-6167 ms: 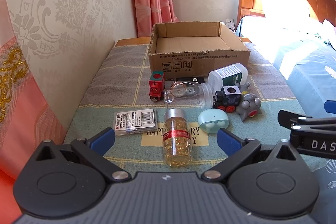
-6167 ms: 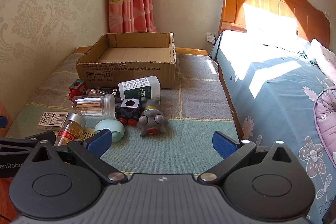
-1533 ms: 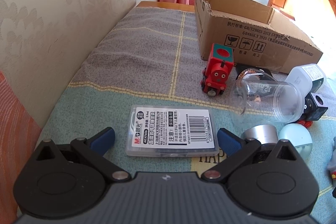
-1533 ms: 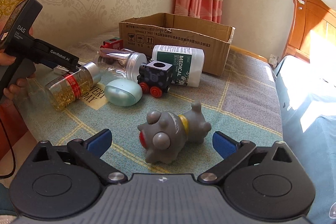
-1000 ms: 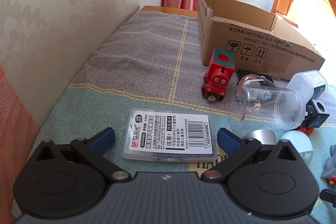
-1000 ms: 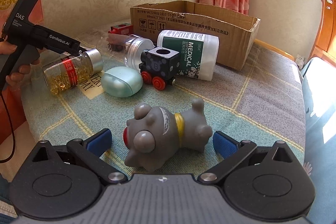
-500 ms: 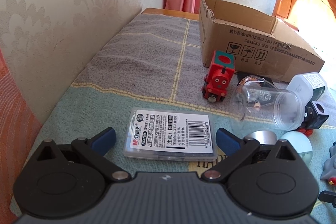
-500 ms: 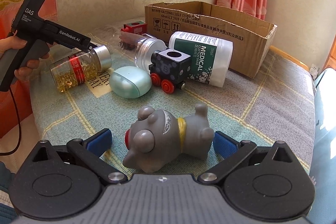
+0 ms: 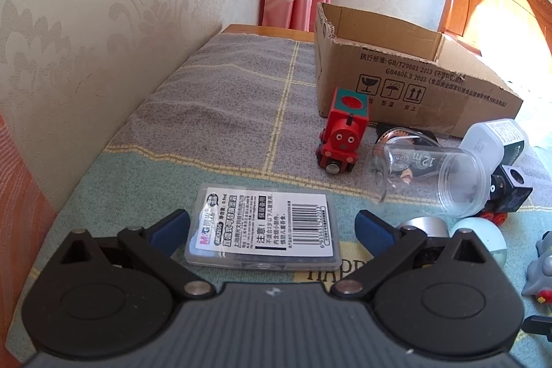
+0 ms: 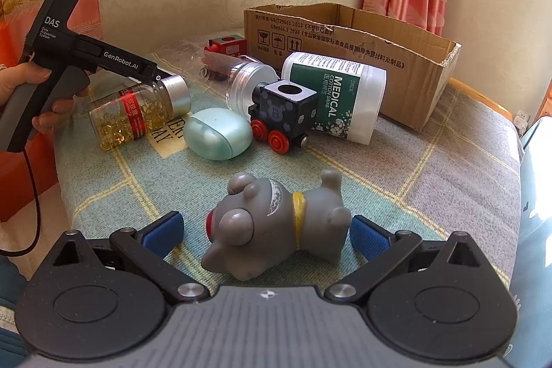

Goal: Organize rigid objects
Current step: 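Close the left tool on the card pack while the right tool grasps the grey toy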

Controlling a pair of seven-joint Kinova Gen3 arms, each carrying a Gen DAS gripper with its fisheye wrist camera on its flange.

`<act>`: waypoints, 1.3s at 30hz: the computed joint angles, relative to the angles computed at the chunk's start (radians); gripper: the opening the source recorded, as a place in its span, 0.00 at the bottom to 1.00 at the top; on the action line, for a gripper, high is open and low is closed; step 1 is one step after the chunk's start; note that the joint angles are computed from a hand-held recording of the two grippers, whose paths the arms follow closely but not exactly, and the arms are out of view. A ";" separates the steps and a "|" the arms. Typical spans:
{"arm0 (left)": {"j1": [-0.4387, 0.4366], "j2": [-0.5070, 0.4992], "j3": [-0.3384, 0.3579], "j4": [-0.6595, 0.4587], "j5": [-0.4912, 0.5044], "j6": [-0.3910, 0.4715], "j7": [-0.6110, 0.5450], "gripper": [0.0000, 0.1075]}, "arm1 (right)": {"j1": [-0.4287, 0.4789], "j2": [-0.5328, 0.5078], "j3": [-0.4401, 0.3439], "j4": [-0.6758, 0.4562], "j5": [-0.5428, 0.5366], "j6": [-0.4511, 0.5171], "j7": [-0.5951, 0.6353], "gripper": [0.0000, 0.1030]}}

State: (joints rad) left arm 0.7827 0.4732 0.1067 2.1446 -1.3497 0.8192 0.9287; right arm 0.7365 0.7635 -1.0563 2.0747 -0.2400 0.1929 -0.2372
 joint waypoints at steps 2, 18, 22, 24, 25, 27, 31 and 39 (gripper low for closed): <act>-0.003 -0.009 -0.007 0.002 -0.011 -0.018 0.000 0.83 | 0.002 -0.003 -0.002 0.004 -0.001 -0.005 -0.002 0.98; -0.028 -0.025 0.007 0.012 0.007 -0.030 -0.059 0.88 | -0.012 -0.052 -0.007 0.040 0.054 -0.074 -0.111 0.76; -0.035 -0.023 0.000 0.011 -0.008 -0.056 -0.069 0.89 | -0.015 -0.054 -0.011 0.046 0.093 -0.088 -0.152 0.76; -0.043 -0.026 -0.002 0.014 -0.014 -0.066 -0.080 0.87 | -0.017 -0.057 -0.013 0.048 0.113 -0.093 -0.171 0.76; -0.049 -0.029 -0.002 0.015 -0.011 -0.069 -0.097 0.84 | -0.019 -0.060 -0.012 0.048 0.121 -0.095 -0.182 0.76; -0.056 -0.039 -0.004 0.027 -0.022 -0.081 -0.111 0.84 | -0.020 -0.063 -0.012 0.047 0.138 -0.091 -0.198 0.76; -0.061 -0.038 0.001 0.022 0.014 -0.059 -0.151 0.84 | -0.016 -0.064 -0.014 0.047 0.159 -0.088 -0.220 0.76; -0.066 -0.053 -0.005 0.044 0.027 -0.069 -0.177 0.86 | -0.020 -0.065 -0.013 0.053 0.180 -0.103 -0.249 0.76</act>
State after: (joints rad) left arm 0.7169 0.4204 0.1017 2.1883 -1.3228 0.7503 0.7520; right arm 0.7161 0.6983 -1.0695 2.1277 -0.0599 0.0894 -0.4864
